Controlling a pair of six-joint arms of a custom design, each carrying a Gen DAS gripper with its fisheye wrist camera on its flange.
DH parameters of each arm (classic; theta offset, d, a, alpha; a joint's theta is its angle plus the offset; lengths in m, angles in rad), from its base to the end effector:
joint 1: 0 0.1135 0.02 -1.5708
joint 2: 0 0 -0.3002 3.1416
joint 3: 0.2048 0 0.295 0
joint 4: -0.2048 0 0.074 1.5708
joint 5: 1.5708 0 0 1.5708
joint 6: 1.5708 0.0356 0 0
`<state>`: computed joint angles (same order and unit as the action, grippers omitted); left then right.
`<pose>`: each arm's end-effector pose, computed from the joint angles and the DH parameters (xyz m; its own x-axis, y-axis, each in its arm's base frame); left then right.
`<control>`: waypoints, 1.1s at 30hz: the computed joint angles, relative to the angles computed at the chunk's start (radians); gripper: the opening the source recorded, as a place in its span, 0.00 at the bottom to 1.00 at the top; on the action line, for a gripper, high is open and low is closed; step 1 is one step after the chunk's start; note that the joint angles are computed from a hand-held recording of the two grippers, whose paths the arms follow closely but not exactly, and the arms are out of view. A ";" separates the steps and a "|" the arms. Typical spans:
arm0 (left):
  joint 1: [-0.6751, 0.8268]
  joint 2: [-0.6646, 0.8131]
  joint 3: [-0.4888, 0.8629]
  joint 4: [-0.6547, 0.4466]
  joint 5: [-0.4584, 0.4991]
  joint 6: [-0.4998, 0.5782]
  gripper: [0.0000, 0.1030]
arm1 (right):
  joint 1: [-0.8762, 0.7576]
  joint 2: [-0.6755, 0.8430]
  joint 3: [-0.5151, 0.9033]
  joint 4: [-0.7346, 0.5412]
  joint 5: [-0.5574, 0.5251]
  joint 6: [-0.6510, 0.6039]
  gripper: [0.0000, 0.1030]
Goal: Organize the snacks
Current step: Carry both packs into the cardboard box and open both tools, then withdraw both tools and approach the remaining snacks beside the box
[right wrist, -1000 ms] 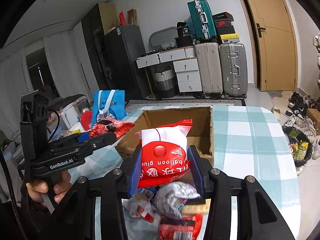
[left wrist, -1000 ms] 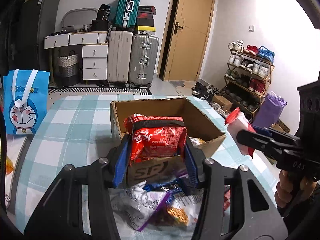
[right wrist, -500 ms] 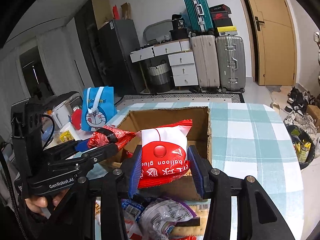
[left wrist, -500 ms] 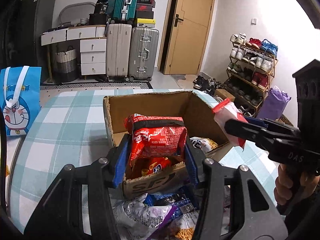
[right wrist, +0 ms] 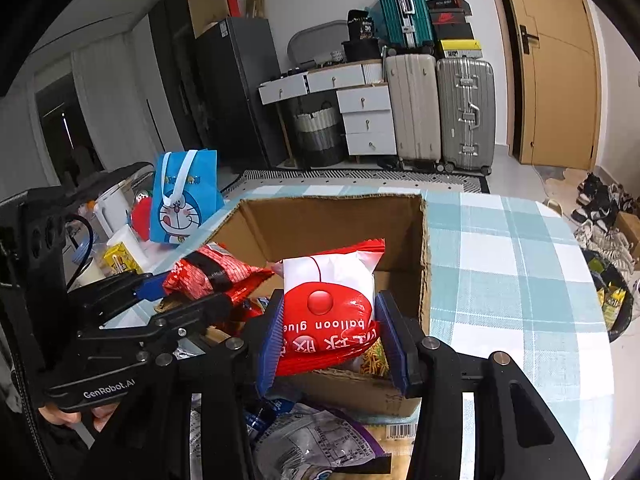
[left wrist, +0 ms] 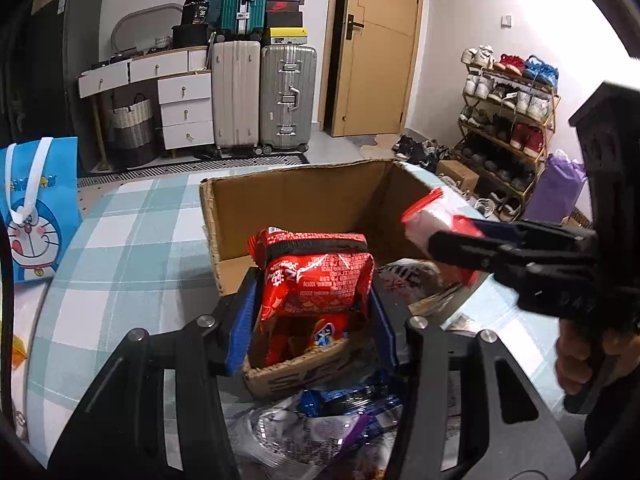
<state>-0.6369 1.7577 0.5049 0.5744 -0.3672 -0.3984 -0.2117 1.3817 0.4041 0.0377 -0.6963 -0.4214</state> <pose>0.2541 -0.1720 0.0856 -0.5932 -0.0116 -0.8050 0.1088 0.9896 -0.0944 0.2341 -0.0270 0.1206 -0.6351 -0.1845 -0.7501 -0.5133 0.8264 0.2313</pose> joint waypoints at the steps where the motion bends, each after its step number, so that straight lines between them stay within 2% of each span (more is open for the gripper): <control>1: 0.004 0.007 -0.002 0.012 0.004 0.006 0.46 | -0.005 0.004 0.004 -0.010 -0.008 -0.001 0.44; 13: 0.009 0.042 0.008 0.026 -0.009 0.026 0.46 | -0.034 0.031 0.040 -0.145 -0.053 -0.014 0.44; 19: 0.004 0.014 -0.019 0.032 -0.007 0.024 0.48 | -0.024 -0.015 0.012 -0.129 -0.034 -0.006 0.46; 22: 0.005 -0.029 -0.049 0.035 0.014 0.027 0.61 | -0.045 -0.080 -0.015 -0.127 -0.059 -0.033 0.60; 23: -0.001 -0.052 -0.065 0.037 0.016 0.024 0.66 | -0.058 -0.105 -0.021 -0.138 -0.068 -0.042 0.67; 24: -0.010 -0.073 -0.082 0.044 0.015 0.022 0.76 | -0.072 -0.131 -0.025 -0.153 -0.078 -0.049 0.74; 26: -0.038 -0.120 -0.106 0.028 -0.009 0.017 0.82 | -0.108 -0.182 -0.029 -0.199 -0.099 -0.070 0.86; 29: -0.106 -0.194 -0.124 -0.049 -0.076 0.001 0.83 | -0.176 -0.246 -0.026 -0.305 -0.126 -0.134 0.94; 30: -0.133 -0.214 -0.129 -0.077 -0.108 -0.012 0.85 | -0.198 -0.256 -0.023 -0.336 -0.134 -0.163 0.99; 33: -0.211 -0.281 -0.152 -0.153 -0.168 -0.070 0.94 | -0.286 -0.298 -0.038 -0.405 -0.149 -0.249 1.00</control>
